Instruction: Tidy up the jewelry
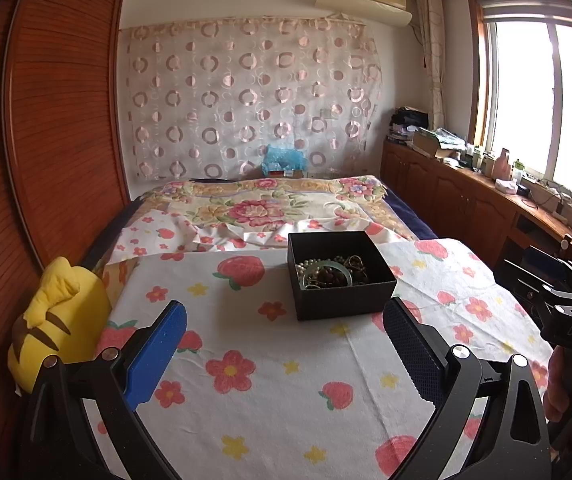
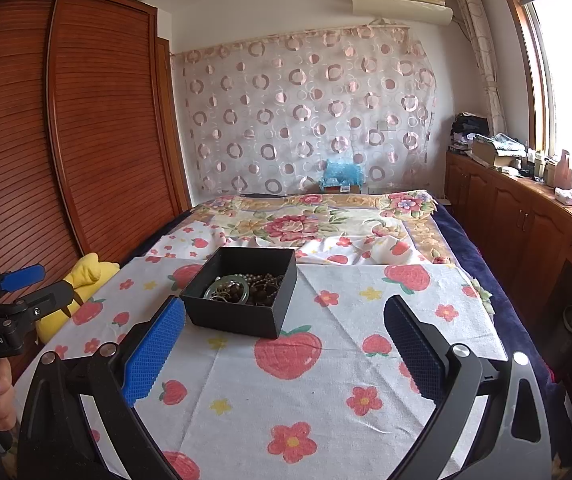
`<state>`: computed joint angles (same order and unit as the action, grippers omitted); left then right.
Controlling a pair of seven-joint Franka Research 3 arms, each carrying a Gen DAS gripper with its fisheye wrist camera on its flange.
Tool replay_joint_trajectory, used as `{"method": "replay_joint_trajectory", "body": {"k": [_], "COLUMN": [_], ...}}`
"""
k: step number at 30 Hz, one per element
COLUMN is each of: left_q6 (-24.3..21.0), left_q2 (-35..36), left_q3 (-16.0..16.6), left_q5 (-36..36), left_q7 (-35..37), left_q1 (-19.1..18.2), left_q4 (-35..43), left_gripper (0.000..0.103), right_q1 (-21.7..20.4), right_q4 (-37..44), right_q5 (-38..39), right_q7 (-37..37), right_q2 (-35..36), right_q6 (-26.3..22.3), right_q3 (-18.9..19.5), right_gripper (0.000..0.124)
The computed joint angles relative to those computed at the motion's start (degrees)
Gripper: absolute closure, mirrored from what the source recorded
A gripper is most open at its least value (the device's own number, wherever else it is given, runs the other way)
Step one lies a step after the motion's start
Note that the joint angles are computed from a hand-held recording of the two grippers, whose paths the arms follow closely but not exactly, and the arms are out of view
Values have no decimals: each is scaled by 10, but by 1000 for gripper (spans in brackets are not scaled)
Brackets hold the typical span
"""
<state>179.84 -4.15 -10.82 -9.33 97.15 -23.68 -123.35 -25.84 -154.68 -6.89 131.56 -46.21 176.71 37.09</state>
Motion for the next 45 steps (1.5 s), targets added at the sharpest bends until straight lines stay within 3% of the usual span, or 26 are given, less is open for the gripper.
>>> {"method": "replay_joint_trajectory", "body": {"k": [45], "left_q6": [3], "left_q2": [1], "left_q3": [-4], "left_q5": [33], "left_q7": [-31], "left_q1": [5], "left_q4": [-1], "left_gripper": [8], "right_q1": [1], "right_q4": [0], "right_q5": [0], "right_q7": [-1], "right_q2": [0], "right_q6": [0], "right_q3": [-2], "right_gripper": [24]}}
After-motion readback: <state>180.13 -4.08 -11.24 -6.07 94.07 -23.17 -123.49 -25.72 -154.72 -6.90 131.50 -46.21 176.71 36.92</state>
